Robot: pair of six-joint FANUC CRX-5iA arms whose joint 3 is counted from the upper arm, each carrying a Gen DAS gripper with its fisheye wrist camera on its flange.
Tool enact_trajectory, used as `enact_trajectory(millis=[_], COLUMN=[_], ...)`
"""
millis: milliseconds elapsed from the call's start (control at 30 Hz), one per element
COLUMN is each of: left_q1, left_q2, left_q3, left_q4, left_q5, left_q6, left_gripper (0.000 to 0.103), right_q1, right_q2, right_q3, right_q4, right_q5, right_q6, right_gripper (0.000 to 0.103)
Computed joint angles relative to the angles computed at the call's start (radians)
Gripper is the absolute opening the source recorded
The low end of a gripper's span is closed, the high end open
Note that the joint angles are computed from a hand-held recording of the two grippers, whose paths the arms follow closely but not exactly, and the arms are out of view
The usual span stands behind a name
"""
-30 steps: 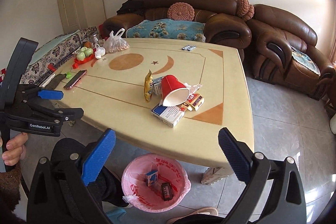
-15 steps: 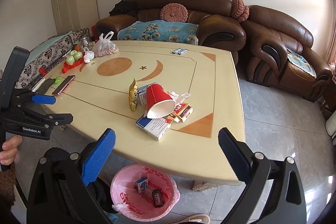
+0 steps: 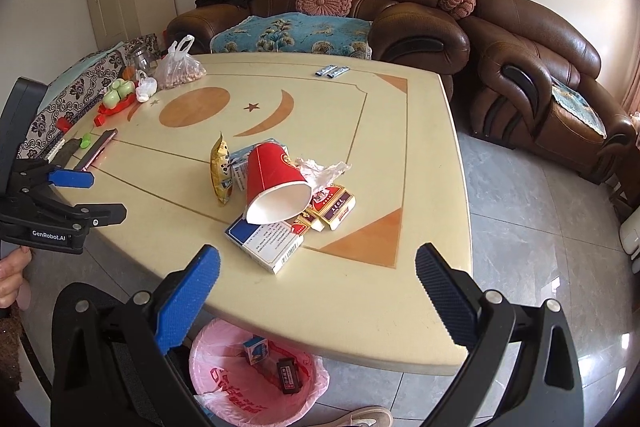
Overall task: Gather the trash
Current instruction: 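Raise both tools back toward the table items, then grasp the yellow snack wrapper with the left tool while the right tool grasps the red cup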
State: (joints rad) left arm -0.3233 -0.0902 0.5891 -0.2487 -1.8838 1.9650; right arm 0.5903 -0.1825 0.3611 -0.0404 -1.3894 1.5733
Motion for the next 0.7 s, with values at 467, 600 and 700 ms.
enact_trajectory(millis=[467, 600, 700], left_q1=[0.141, 0.160, 0.168], left_q2=[0.068, 0.095, 0.115], left_q3=[-0.065, -0.066, -0.063], left_q4=[0.089, 0.089, 0.084], left_q5=[0.127, 0.152, 0.162], left_q6=[-0.054, -0.074, -0.085], left_gripper=[0.085, 0.085, 0.085], right_q1=[-0.068, -0.064, -0.066], right_q2=[0.163, 0.199, 0.222], right_q3=[0.041, 0.046, 0.055], right_q4=[-0.111, -0.111, -0.128], right_q5=[0.016, 0.034, 0.044], right_q6=[0.094, 0.121, 0.142], right_gripper=[0.096, 0.096, 0.096])
